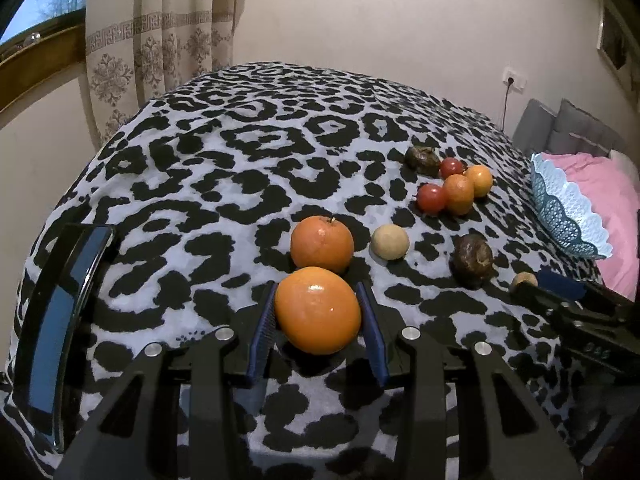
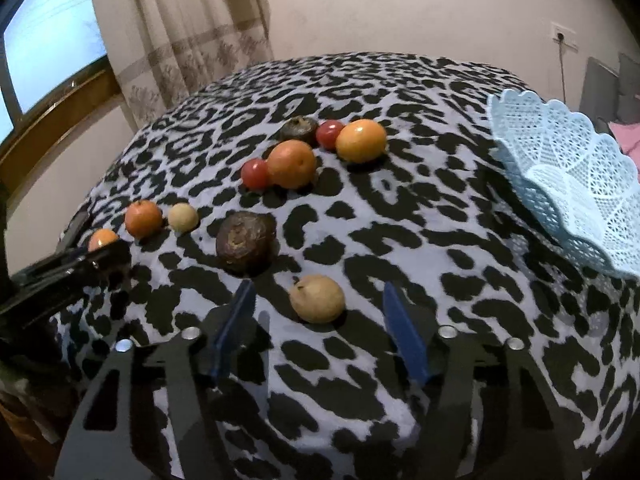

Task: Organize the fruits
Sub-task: 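Grasp the potato with the right gripper while the left grasps a large orange, then carry the potato into the blue basket and open the right gripper while the left carries the orange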

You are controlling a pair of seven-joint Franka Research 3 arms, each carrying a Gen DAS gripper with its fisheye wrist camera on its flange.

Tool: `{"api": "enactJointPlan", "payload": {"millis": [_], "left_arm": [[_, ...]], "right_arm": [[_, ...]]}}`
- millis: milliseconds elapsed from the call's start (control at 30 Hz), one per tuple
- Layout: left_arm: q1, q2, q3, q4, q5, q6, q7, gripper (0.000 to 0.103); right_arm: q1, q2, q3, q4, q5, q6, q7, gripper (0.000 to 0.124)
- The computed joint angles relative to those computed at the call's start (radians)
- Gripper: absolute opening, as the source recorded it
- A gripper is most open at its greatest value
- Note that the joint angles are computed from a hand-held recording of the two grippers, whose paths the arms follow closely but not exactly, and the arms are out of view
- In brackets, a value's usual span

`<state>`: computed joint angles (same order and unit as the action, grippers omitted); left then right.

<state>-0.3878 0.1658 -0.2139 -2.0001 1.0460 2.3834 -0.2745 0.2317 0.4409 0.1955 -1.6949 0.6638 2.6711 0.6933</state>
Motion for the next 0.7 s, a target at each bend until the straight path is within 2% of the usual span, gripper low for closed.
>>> {"api": "enactJointPlan", "payload": {"millis": [233,300,433,700], "left_arm": [[0.0,0.0,0.0,0.001,-0.005,-0.002,0.0,0.04],[-0.001,0.0,0.0,0.001,-0.006,-0.003,-0.001,0.04],[-0.001,-0.002,0.0,0.002,-0.005,-0.007,-0.003,0.04],[-0.01,0.004,-0.005,0.029,-0.004,-0.035,0.006,0.04]], "right_arm": [[0.017,0.019,-0.015,0.023,-0.051,-0.008,0.04,0.033],[0.017,0.019,-0.016,0.02,-0.059,-0.001,0.044,0.03],[0.005,0.012,-0.008,0.012,-0.05,0.003,0.032,0.029],[-0.052,-0.03,0.018,-0.01,0.081,0.023,-0.052,0.029]]}}
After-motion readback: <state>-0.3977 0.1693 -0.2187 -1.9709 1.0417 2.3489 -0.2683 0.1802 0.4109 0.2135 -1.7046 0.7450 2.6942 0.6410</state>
